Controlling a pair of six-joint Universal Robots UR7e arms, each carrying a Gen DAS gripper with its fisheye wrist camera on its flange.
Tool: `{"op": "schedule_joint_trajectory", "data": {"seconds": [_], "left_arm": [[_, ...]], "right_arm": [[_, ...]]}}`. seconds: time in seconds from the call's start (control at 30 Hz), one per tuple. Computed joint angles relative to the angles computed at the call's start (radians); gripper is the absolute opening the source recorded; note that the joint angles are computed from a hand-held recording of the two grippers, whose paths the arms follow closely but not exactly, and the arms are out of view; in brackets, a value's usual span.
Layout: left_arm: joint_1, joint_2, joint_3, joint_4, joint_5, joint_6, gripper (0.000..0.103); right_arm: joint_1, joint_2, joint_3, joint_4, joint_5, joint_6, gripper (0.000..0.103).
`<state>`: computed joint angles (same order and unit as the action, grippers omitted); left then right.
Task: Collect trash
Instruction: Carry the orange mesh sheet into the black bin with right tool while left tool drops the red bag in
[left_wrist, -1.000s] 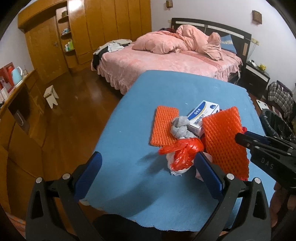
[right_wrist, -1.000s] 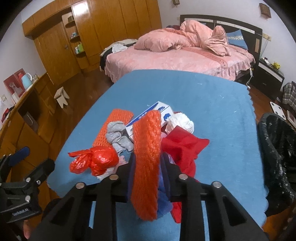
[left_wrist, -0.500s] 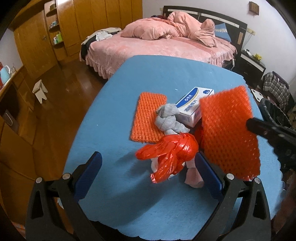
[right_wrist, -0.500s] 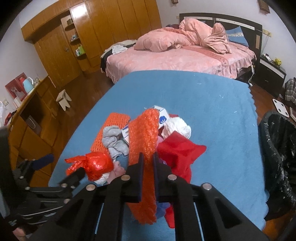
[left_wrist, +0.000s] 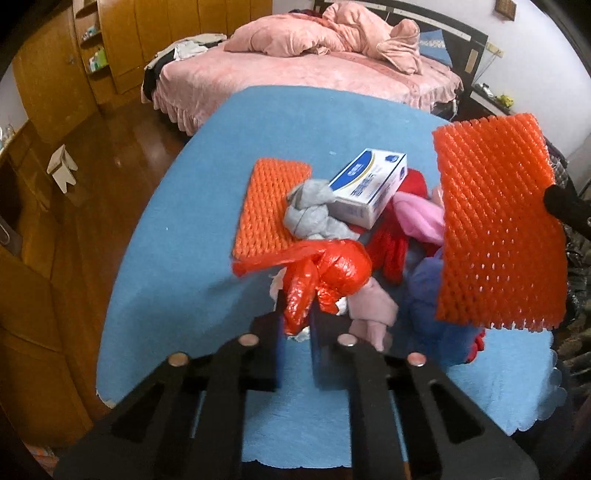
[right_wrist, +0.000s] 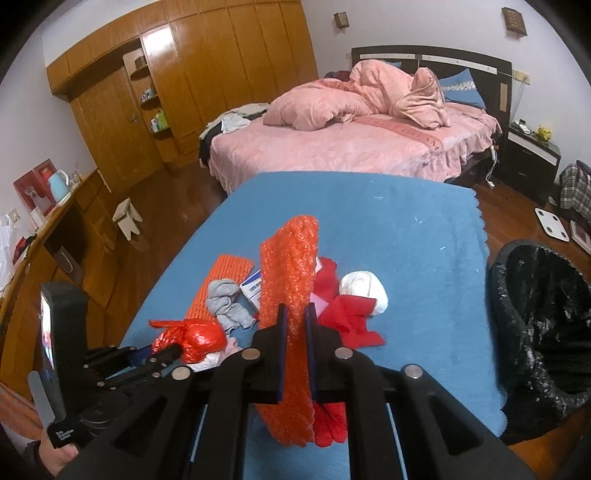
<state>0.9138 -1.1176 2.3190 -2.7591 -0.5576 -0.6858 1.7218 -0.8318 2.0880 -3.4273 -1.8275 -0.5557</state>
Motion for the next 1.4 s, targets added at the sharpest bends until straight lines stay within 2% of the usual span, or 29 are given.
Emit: {"op": "schedule_joint_trajectory", "data": {"seconds": [0.23,0.5,0.77,1.07,1.4], "left_arm": [[-0.051,-0.028,0.001,0.054,0.025,-0.039,0.005],[-0.122,-0.07,-0.024,0.154,0.063,-0.085,0.005],[-0.173,-0.048,-0.081,0.253,0.093,-0.15,0.005],[-0.213,0.062,-0.167,0.263,0.093,-0.162,0.005],[-0.241,0.26,-0.329,0.144,0.074,-0.041,0.005]], "right_arm": [[-0.004,-0.04,0.02,-0.019,0.014,-0.006,0.009],[-0.01,-0.106,0.046,-0.042,0.019,-0.024,0.009],[-0.033,-0.173,0.061,-0.042,0.009,-0.041,0.009],[-0.095,-0.243,0.069,-0.045,-0.006,-0.074,0.009],[-0.197,-0.333,0.045,-0.021,-0.022,-0.123,0.009]]}}
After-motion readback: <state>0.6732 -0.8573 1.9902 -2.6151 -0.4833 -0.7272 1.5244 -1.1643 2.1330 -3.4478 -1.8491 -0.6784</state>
